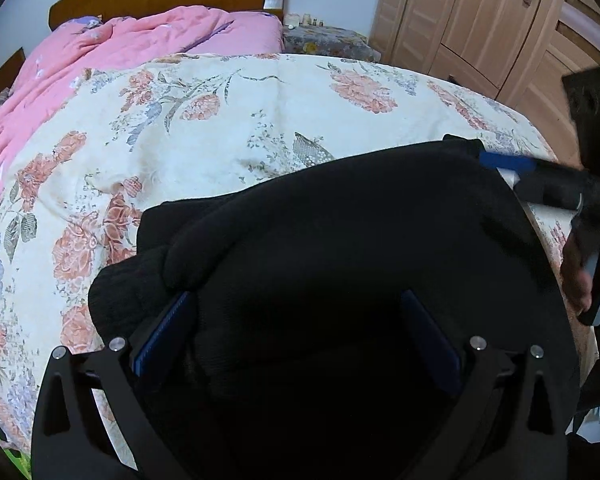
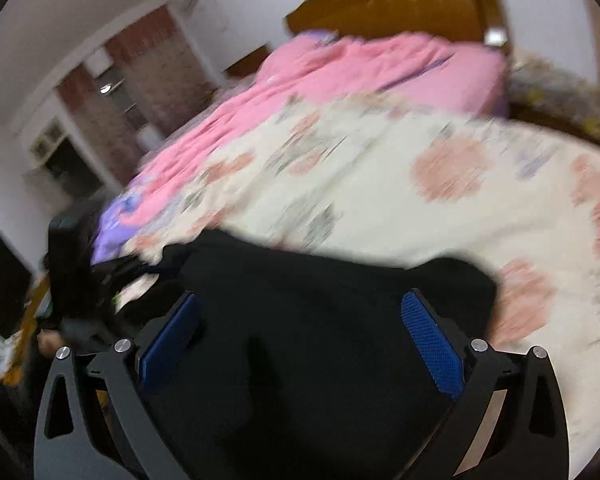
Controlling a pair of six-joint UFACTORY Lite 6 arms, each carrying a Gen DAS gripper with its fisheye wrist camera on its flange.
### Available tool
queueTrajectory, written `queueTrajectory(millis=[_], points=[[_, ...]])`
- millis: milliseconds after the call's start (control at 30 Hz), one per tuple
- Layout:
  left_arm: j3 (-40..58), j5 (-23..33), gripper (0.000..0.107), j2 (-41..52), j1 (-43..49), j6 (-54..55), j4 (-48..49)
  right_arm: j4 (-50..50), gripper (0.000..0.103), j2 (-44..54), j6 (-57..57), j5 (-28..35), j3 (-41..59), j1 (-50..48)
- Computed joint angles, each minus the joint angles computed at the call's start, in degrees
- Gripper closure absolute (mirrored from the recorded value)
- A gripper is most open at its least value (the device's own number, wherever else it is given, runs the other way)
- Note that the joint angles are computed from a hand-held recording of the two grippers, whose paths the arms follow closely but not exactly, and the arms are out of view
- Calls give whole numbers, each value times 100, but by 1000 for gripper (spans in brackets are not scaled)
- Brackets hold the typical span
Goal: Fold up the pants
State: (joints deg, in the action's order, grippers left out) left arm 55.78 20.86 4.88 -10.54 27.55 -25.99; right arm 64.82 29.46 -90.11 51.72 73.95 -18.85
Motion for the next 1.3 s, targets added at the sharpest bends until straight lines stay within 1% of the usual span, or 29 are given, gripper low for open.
queueTrajectory(millis=[33, 67, 100, 133, 167, 200, 267, 300, 333, 367, 433, 500, 533, 567, 600, 667, 767, 800, 867, 900, 933, 967, 1000, 1033, 1067, 1233, 1300], points=[[-4, -8, 6, -3, -6, -12, 11, -18, 6, 67, -55, -248, 17, 28], [-9, -18, 6, -7, -15, -33, 31, 153, 6, 175, -172, -257, 61, -14], [-17, -40, 6, -14, -35, -114, 110, 299, 7, 207, -83, -105, 118, -111], [-28, -51, 6, -25, -41, -146, 148, 352, 7, 133, 3, -109, 72, -143], [-37, -59, 6, -34, -48, -176, 178, 483, 6, -128, 41, -250, -135, -162], [-51, -70, 6, -48, -49, -174, 171, 593, 6, -485, -10, -461, -446, -170], [-71, -72, 6, -65, -26, -70, 58, 641, 6, -1326, -251, -628, -1228, -263], [-68, -69, 6, -60, -15, -35, 29, 619, 5, -1840, -498, -515, -1755, -376], [-76, -78, 6, -61, -14, -41, 48, 569, 5, -2113, -641, -431, -2049, -459], [-78, -81, 6, -64, -12, -43, 59, 304, 5, -2625, -823, -289, -2582, -548], [-78, -89, 6, -67, -8, -57, 90, 47, 5, -3487, -1186, -335, -3498, -591], [-78, -103, 6, -62, -27, -126, 147, -108, 5, -4019, -1540, -663, -4282, -425], [-80, -112, 6, -65, -46, -202, 217, 59, 5, -4178, -1924, -948, -4603, -395], [-79, -128, 6, -65, -78, -326, 335, 283, 5, -4232, -2235, -994, -4791, -493], [-87, -150, 6, -73, -107, -446, 455, 328, 4, -4066, -2305, -800, -4739, -711], [-172, -237, 6, -154, -163, -679, 672, 183, 5, -4034, -2102, -745, -4674, -867], [-260, -332, 6, -232, -213, -921, 880, -69, 5, -4795, -1524, -1116, -4872, -582], [-269, -341, 6, -243, -229, -995, 942, -89, 5, -5094, -1449, -1137, -4954, -517], [-259, -351, 6, -230, -251, -1124, 1063, -80, 5, -5282, -1405, -906, -4974, -444], [-255, -358, 6, -222, -258, -1165, 1101, -95, 5, -5283, -1346, -884, -5000, -354], [-258, -368, 5, -220, -265, -1187, 1117, -126, 5, -5277, -1262, -1031, -5066, -156], [-267, -376, 5, -227, -270, -1195, 1122, -103, 5, -5196, -1295, -1392, -5177, 123], [-279, -382, 5, -238, -267, -1160, 1087, 39, 4, -5020, -1568, -1524, -5241, 163], [-294, -394, 6, -245, -265, -1126, 1055, 377, 4, -4818, -2025, -1416, -5289, -9], [-301, -407, 6, -247, -271, -1145, 1079, 479, 4, -4690, -2243, -1229, -5266, -210], [-315, -432, 6, -260, -310, -1301, 1219, 152, 4, -4877, -2102, -1203, -5308, -420], [-361, -486, 6, -300, -368, -1607, 1508, 88, 4, -4896, -2112, -1106, -5340, -632]])
